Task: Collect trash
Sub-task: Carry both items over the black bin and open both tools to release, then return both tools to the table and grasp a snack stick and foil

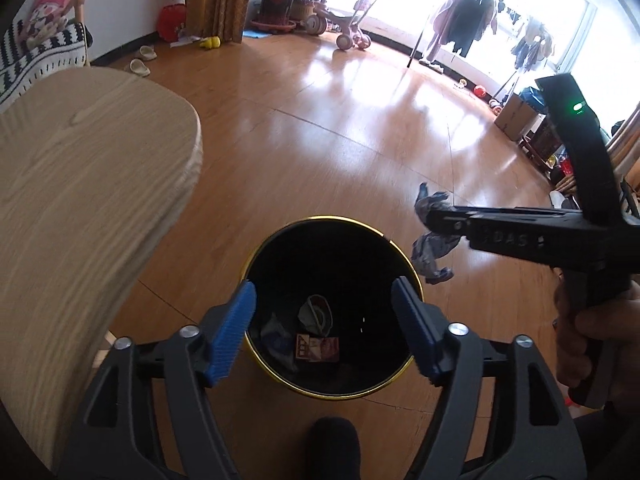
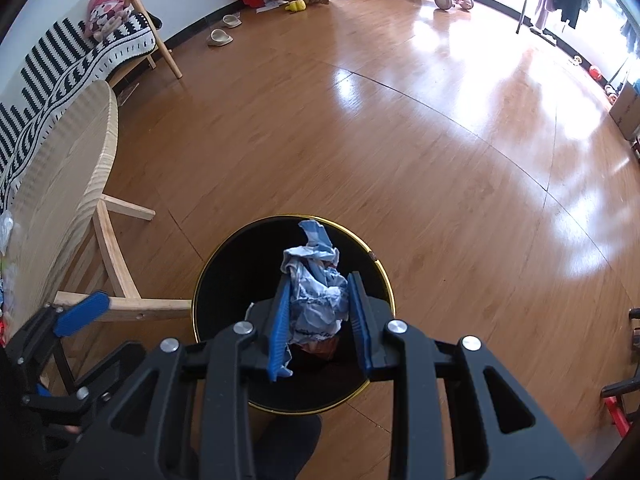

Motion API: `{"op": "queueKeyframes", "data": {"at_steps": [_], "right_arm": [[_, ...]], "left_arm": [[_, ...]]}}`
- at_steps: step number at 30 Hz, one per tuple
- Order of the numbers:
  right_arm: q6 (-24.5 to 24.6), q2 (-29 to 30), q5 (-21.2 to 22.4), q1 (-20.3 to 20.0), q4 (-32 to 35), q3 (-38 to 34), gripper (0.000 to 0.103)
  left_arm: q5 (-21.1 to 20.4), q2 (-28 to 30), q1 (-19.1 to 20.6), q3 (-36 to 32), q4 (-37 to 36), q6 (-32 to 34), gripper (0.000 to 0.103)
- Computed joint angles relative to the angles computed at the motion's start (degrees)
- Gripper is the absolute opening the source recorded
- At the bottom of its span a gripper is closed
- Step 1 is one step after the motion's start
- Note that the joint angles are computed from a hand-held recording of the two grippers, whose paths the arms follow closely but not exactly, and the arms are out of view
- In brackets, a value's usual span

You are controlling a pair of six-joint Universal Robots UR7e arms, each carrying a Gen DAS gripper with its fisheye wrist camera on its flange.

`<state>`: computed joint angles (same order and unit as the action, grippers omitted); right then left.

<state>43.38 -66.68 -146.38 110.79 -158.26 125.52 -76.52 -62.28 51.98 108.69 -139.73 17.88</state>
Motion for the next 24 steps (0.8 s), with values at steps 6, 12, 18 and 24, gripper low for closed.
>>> {"op": "queueKeyframes", "data": {"at_steps": [6, 12, 18, 24], "right_arm": [[1.1, 1.6, -2.6, 1.5, 2.6, -2.3, 0.072], [-1.2, 6.1, -3.1, 4.8, 2.5, -8.4, 0.072], [-10.3, 16.1, -1.1, 9.1, -0.7, -20.3, 0.076], [-20.4, 29.6, 5.8, 12.9, 0.1, -38.6, 0.076]], "left_arm": [[-1.0, -3.6, 0.3, -0.7, 1.6, 0.8, 0.083], [0.6, -8.6, 1.8, -3.1, 3.3, 1.0, 0.089], [6.4, -14.0, 5.6, -6.2, 3.3, -1.1, 0.092], [13.8, -18.3, 11.4, -10.5, 4.3, -2.4, 0.092]]}}
